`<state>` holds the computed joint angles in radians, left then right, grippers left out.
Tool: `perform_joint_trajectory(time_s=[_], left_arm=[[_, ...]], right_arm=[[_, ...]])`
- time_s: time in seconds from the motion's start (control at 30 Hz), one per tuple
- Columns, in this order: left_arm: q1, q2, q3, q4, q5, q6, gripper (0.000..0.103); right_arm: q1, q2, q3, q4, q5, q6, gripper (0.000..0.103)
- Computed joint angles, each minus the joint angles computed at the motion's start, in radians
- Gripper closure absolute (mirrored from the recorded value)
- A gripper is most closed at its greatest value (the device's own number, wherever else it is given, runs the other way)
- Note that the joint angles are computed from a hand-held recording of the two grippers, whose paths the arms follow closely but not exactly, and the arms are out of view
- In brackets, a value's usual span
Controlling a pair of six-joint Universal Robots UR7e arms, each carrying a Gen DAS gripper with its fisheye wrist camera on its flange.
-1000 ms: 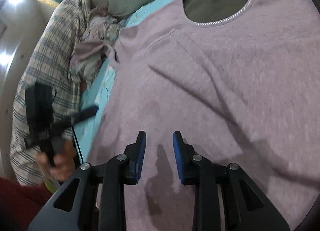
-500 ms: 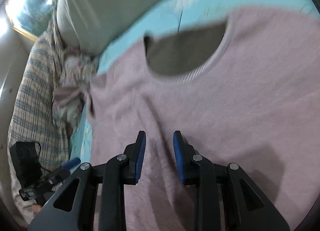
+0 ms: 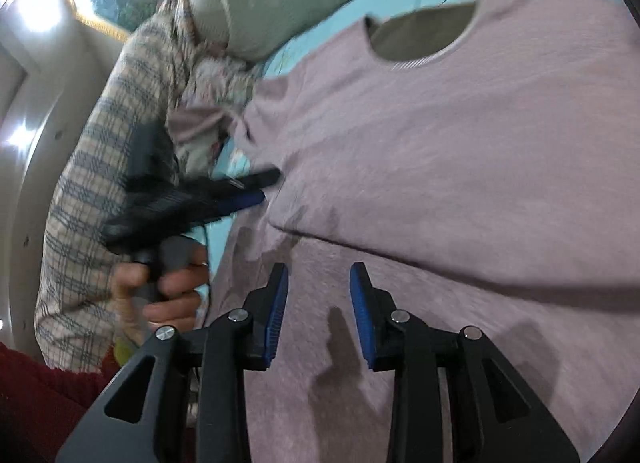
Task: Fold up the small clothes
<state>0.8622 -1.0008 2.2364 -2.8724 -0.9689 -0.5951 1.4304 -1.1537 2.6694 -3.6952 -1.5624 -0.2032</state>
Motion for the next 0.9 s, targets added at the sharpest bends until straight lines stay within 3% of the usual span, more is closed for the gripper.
perform_joint_trajectory(time_s=[0.07,0.2,0.27,0.33,0.37,0.4,0.43,0.57,0.7,0.77,0.9], left_arm=[[-0.002,0.018,-0.005,0.043,0.044,-0.027,0.005],[0.002,-0.01,0.059,-0.046,0.055,-0.032,0.007],[0.023,-0.009,0.058,-0.077,0.013,0.02,0.018],[0.025,0.005,0.045,-0.09,0.003,0.07,0.048],[0.028,0.018,0.035,-0.106,-0.004,0.108,0.058],[0.028,0.028,0.028,-0.109,-0.005,0.136,0.081],[0.027,0.034,0.023,-0.102,0.0,0.155,0.096],[-0.006,0.011,0.031,-0.149,0.048,0.26,0.097],[-0.051,-0.025,0.01,-0.213,0.249,0.377,0.098],[-0.04,-0.023,-0.026,-0.225,0.343,0.427,0.098],[0.031,-0.005,-0.089,-0.216,0.366,0.435,0.1]], right_arm=[[-0.004,-0.028,0.051,-0.078,0.006,0.006,0.069],[-0.002,-0.041,0.113,-0.188,0.038,0.023,0.069],[0.01,-0.026,0.116,-0.224,0.027,0.039,0.069],[0.003,-0.021,0.13,-0.255,0.026,0.028,0.069],[0.015,-0.01,0.124,-0.263,0.018,0.038,0.069],[0.017,-0.01,0.126,-0.27,0.022,0.043,0.069],[0.022,-0.01,0.129,-0.28,0.02,0.047,0.069],[0.087,-0.046,0.151,-0.357,-0.099,0.052,0.069],[0.132,-0.109,0.176,-0.467,-0.273,0.06,0.069],[0.126,-0.135,0.18,-0.495,-0.365,0.075,0.069],[0.037,-0.207,0.166,-0.439,-0.438,0.111,0.069]])
